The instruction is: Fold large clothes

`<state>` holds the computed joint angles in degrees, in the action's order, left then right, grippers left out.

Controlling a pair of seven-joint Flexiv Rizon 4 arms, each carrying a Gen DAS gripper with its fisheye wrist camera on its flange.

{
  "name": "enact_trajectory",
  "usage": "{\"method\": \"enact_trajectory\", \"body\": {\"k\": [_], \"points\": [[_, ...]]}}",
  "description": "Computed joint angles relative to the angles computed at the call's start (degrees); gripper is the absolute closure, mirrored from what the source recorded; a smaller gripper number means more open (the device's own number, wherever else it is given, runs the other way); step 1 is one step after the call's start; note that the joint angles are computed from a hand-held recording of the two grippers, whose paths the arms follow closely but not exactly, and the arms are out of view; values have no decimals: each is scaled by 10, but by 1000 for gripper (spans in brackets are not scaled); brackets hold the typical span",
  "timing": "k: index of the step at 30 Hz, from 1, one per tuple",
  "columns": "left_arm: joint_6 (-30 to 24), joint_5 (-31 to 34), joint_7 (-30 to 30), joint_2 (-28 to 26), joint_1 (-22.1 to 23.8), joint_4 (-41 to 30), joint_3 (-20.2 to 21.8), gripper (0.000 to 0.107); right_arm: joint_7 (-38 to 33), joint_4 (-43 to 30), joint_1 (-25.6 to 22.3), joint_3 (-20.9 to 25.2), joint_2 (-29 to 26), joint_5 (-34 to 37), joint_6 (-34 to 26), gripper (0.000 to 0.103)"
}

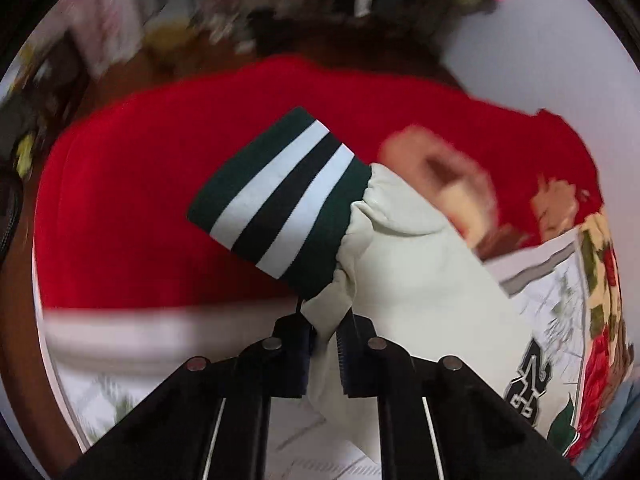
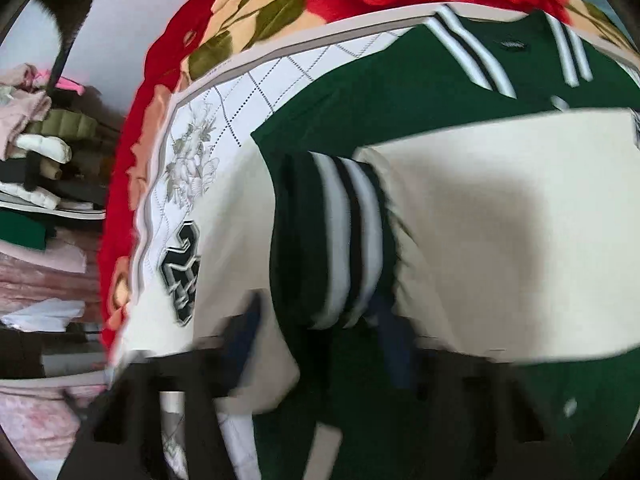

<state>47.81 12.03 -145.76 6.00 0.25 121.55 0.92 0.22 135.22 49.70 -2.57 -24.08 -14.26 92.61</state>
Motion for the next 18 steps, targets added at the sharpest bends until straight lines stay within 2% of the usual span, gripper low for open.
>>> {"method": "enact_trajectory", "body": {"k": [1,2,4,5,7,8,10,12,13,14,15,18], "points": [[-2,12,14,-4,3,-16,-1,99,-18,-29,-10,13,-26,20,-14,77],[-4,27,23,-17,5,-40,-7,99,-4,-45,-25,21,-43,3,-17,89],[-19,61,33,-38,1,-90,-22,100,-10,-76,-34,31,-60,-2,-42,89],[-29,77,35,-30,-12,-97,-15,100,-14,-89,-46,41,-66,-19,-53,89],[-38,102,56,-40,-9,-129,-31,100,-66,-121,-104,109,-87,-6,-76,89],[-47,107,61,-25,-23,-129,-22,100,-83,-125,-129,137,-95,5,-71,89],[-65,122,72,-2,-39,-140,-22,100,-94,-107,-143,146,-91,24,-29,87],[-70,140,93,5,-40,-160,-40,100,-103,-78,-146,146,-75,41,18,80],[-75,148,102,10,-43,-172,-46,101,-101,-57,-134,134,-56,51,35,59],[-79,157,107,10,-47,-185,-55,101,-98,-40,-118,118,-39,59,40,31],[-80,170,112,4,-54,-205,-69,101,-94,-20,-106,105,-18,67,40,21],[-76,180,132,-14,-82,-252,-93,101,-69,57,-43,47,45,100,61,19]]}}
